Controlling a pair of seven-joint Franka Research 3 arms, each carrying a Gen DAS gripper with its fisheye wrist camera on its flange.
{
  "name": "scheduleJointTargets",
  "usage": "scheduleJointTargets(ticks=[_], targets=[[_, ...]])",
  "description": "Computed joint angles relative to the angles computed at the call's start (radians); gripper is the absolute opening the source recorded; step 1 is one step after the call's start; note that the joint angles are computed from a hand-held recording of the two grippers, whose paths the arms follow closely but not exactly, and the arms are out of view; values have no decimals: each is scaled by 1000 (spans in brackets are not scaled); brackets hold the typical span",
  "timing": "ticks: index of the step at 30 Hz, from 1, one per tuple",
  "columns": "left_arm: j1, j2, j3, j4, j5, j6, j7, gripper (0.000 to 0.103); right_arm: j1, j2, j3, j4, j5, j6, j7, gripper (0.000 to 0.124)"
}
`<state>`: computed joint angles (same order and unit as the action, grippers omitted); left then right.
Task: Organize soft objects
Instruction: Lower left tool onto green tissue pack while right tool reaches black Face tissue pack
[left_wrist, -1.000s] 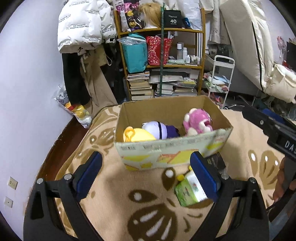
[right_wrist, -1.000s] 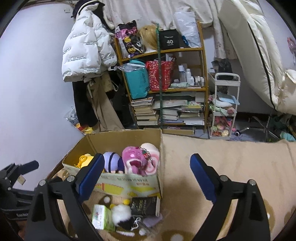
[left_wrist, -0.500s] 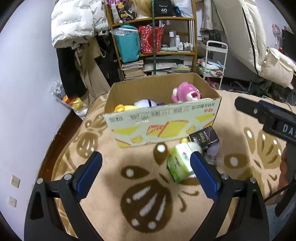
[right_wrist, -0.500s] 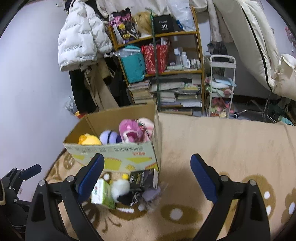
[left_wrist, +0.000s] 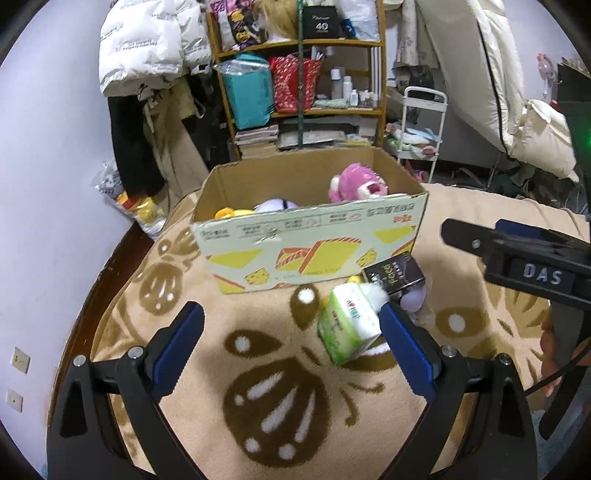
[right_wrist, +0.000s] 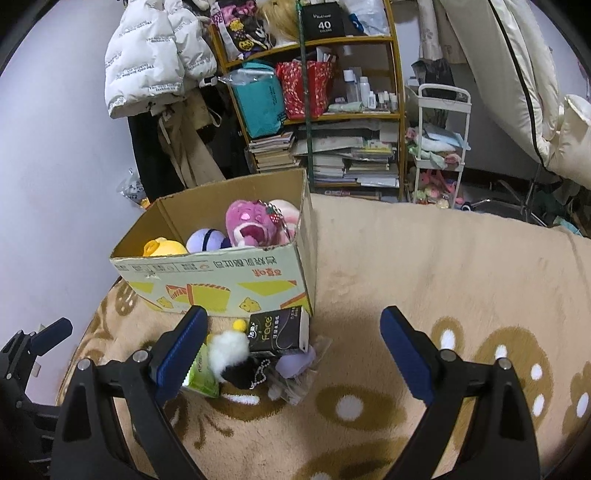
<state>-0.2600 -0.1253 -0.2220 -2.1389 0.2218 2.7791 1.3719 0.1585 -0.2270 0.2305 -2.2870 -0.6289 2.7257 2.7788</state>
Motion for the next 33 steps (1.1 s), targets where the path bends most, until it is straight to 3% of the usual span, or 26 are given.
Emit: scheduleJointTargets(ticks=[10, 15, 24, 26, 33], targets=[[-36, 53, -4, 18, -110, 5, 131, 95, 35, 45, -34, 30, 90, -51, -83, 99], [-32, 91, -21, 34, -54, -6, 105, 95, 61, 72, -66, 34, 198, -71, -164, 99], [-27, 159, -31, 76, -109, -46, 129, 93, 87, 112, -95, 58, 309, -147, -249, 99], [-24, 169, -34, 81, -138, -55, 149, 82, 90, 120, -103, 56, 330, -136, -261, 99], [-19, 179, -28, 63, -63, -44, 88, 45, 105, 180, -120, 102, 376, -126, -332, 98]])
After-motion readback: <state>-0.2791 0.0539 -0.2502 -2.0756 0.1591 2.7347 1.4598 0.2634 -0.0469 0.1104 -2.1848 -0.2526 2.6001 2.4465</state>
